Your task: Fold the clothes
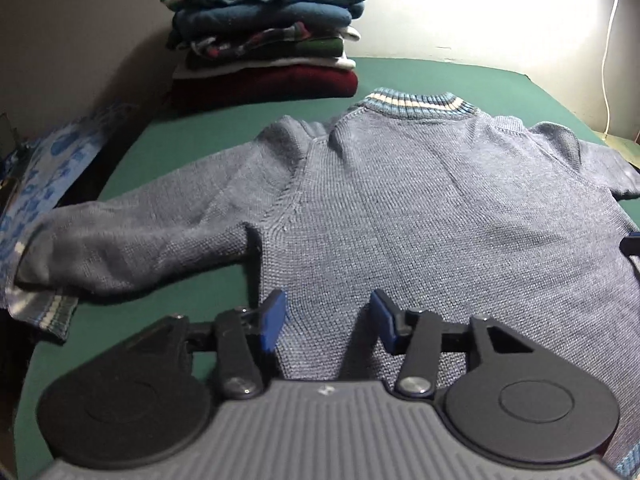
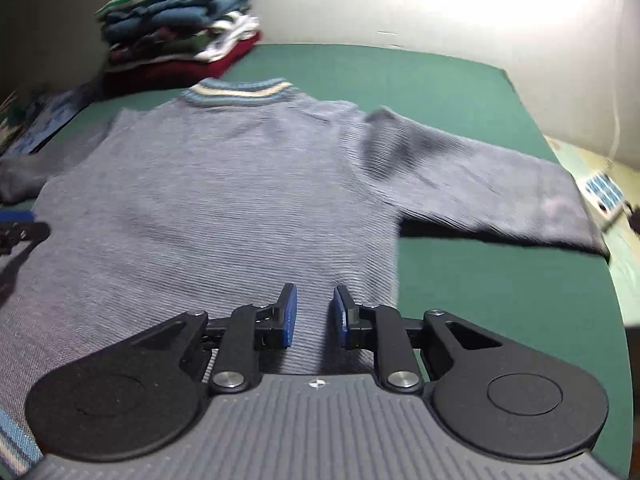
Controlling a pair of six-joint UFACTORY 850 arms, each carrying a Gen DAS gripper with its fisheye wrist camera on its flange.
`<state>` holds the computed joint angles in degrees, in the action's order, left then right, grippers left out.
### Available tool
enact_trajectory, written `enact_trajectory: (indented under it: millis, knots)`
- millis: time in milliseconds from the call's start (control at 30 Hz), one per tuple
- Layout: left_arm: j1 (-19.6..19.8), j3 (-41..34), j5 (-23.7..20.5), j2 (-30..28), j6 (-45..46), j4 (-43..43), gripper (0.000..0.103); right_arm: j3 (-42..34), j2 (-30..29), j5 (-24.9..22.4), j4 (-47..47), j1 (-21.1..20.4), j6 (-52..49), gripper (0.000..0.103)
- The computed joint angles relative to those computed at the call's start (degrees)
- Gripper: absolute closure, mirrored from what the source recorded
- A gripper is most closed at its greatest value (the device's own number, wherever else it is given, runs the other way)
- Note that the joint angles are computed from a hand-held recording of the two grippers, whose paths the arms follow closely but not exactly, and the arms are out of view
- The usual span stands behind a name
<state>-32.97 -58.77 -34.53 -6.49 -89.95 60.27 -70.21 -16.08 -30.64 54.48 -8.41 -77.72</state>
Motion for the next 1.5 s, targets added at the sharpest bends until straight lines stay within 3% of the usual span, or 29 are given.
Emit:
enact_trajectory:
  millis: [200, 267, 367, 567, 800, 900, 1000, 1067, 1300, 1500]
  knots:
    - [1.05, -0.32, 3.68, -0.94, 0.55, 1.59, 0.022, 4.94, 2.81, 7.17, 8.18, 1.65, -6.5, 0.081]
    - [1.21, -0.03, 5.56, -1.08, 1.12, 2.24, 0.007, 5.79, 3.1, 7.9, 11.73, 1.57, -8.51, 0.08]
    - [0.89, -0.08, 5.95, -1.54, 0.12, 3.46, 0.002, 7.1, 3.59, 8.13, 17.63, 1.25, -13.91, 0.08]
    - [0.47, -0.51, 4.99, -2.09, -1.03, 3.58, 0.001, 7.28, 3.79, 8.85, 17.93, 1.7, -13.82, 0.079]
    - [-1.4, -0.89, 1.32, -3.1, -7.28, 6.86, 0.001, 5.27, 2.46, 4.31, 13.91, 0.38, -12.49, 0.079]
    - [-0.98, -1.84, 1.24, -3.07, -2.98, 2.96, 0.001, 2.02, 0.66, -0.34, 7.3, -0.66, -9.01, 0.079]
    - [-0.75, -5.36, -1.73, -3.91, 5.36, -4.82, 0.01, -3.33, -2.34, -5.54, 0.4, -2.75, -0.99, 0.081]
    - [-1.43, -7.65, -4.91, -4.41, 6.79, -5.25, 0.008, -6.33, -3.92, -6.53, -1.59, -4.32, 3.74, 0.077]
    - [-3.19, -23.65, -9.89, -12.03, 17.3, -3.55, 0.005, -18.6, -11.25, -8.66, -12.32, -8.1, 23.02, 0.074]
    - [-3.07, -43.52, -7.15, -24.88, 28.69, -6.27, 0.004, -28.38, -18.03, -11.24, -17.39, -10.8, 37.01, 0.072]
